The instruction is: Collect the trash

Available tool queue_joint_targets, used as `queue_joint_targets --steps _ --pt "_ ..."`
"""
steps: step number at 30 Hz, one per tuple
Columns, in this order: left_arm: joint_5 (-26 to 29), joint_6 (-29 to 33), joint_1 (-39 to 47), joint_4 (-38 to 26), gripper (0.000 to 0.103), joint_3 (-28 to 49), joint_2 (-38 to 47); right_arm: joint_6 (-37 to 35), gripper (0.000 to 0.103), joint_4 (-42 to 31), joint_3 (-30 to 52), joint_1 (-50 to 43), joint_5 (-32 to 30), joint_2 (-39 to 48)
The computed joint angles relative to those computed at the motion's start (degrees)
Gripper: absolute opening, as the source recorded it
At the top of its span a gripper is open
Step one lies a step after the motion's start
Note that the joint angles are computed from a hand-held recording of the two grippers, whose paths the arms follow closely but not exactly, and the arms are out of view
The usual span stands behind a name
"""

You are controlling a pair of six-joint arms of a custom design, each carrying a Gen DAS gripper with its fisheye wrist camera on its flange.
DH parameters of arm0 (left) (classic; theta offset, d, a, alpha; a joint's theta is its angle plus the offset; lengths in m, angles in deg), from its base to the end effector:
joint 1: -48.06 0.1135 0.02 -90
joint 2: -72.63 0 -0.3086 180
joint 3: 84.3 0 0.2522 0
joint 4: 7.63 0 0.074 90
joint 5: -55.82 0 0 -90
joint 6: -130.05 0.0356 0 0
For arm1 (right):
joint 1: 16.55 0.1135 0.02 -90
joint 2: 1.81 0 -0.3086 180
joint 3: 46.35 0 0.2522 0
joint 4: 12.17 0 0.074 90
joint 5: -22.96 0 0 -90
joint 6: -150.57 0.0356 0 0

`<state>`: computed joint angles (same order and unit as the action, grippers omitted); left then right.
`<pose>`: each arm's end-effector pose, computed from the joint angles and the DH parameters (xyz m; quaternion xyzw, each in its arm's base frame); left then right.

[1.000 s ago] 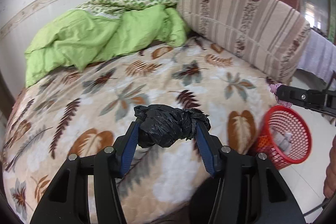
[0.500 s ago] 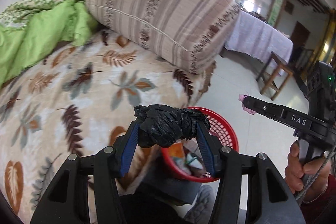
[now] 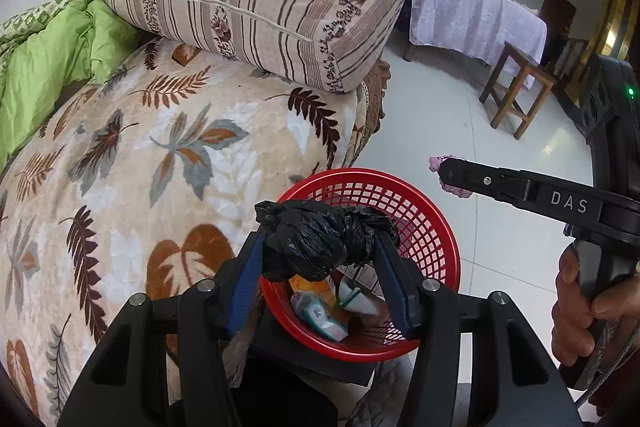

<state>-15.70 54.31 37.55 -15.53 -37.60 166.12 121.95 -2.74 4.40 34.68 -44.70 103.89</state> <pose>0.2671 -0.0610 0.1498 0.2493 0.9082 -0.1431 0.3042 0.2130 0.2436 0.1278 0.1534 0.8980 0.2095 0.3552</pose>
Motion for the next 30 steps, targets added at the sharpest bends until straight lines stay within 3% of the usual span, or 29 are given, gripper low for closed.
queue_joint_targets --steps 3,8,11,14,15,19,22,26,30 --pt "-0.79 -0.18 -0.14 0.36 0.065 0.32 0.91 0.04 0.036 -0.88 0.65 -0.58 -0.22 0.99" --pt "-0.06 0.39 2.41 0.73 0.074 -1.0 -2.17 0.8 0.061 -4.68 1.9 0.51 2.93 -0.08" --pt "2.08 1.53 6.8 0.5 0.083 -2.76 -6.69 1.92 0.065 -10.57 4.56 2.34 6.29 -1.14" --pt "3.72 3.68 12.69 1.02 0.094 -5.28 -12.05 5.56 0.082 -24.86 11.86 6.3 14.27 -0.6" --pt "4.05 4.17 14.74 1.42 0.097 -6.14 -13.68 7.75 0.083 -30.88 15.34 8.33 17.86 0.33" --pt "5.51 8.11 25.57 3.1 0.1 -10.07 -20.48 16.57 0.1 -54.91 31.25 14.25 27.2 7.7" --pt "4.9 10.88 31.59 5.46 0.101 -13.01 -24.0 27.02 0.101 -66.9 39.68 18.77 32.43 13.08" --pt "9.63 18.82 40.43 5.35 0.101 -16.03 -27.91 34.74 0.101 -71.61 44.28 21.71 30.85 16.4" --pt "18.82 24.88 50.38 2.04 0.102 -17.17 -30.51 43.44 0.101 -79.67 49.67 24.63 29.1 19.59"
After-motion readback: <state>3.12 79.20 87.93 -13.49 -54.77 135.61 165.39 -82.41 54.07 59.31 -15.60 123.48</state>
